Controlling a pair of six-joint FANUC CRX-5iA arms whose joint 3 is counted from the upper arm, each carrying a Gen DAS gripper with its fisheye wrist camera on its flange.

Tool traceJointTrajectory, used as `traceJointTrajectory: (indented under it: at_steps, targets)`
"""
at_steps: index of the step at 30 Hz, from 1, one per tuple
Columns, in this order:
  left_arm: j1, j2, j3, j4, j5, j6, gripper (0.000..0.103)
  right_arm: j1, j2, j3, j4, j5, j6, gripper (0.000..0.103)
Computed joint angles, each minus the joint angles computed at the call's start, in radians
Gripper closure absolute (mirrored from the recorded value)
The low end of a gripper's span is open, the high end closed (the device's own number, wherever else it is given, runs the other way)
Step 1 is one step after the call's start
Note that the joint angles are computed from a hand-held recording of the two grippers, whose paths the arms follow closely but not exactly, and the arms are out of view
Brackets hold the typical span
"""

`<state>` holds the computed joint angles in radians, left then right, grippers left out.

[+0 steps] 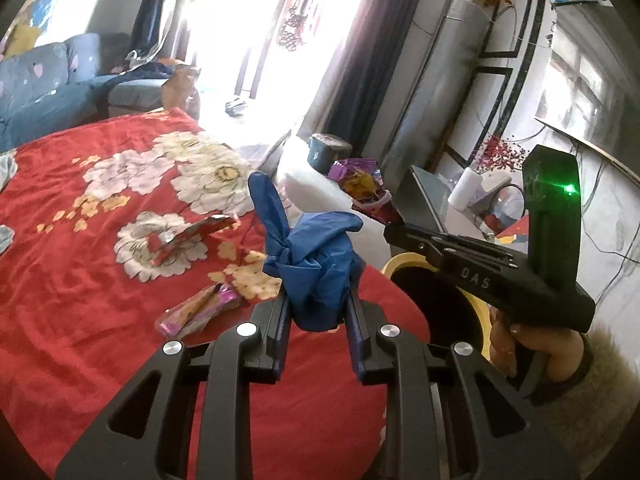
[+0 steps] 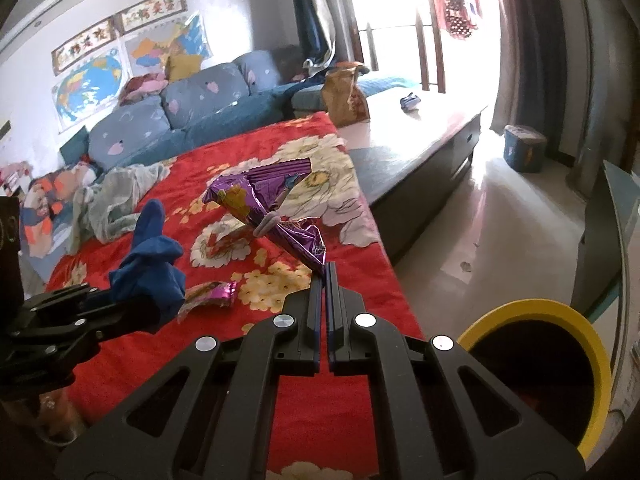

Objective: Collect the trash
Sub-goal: 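Carry the purple wrapper and blue glove with both tools over the bin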

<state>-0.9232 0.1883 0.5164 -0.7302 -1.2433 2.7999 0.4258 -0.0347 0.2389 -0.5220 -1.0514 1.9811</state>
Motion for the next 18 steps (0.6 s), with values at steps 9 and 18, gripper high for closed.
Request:
traceJointTrajectory:
  at_steps: [9, 18]
  targets:
    - [0.012, 0.039, 0.059, 0.017, 0.026, -0.071, 0.08, -0.057, -0.009, -0.004, -0.009, 0.014, -0.023, 0.103]
    - [0.023, 0.1, 0.129, 0.058, 0.056, -0.151, 0.08, -0.115, -0.009, -0.001, -0.016, 0.028, -0.05, 0.103]
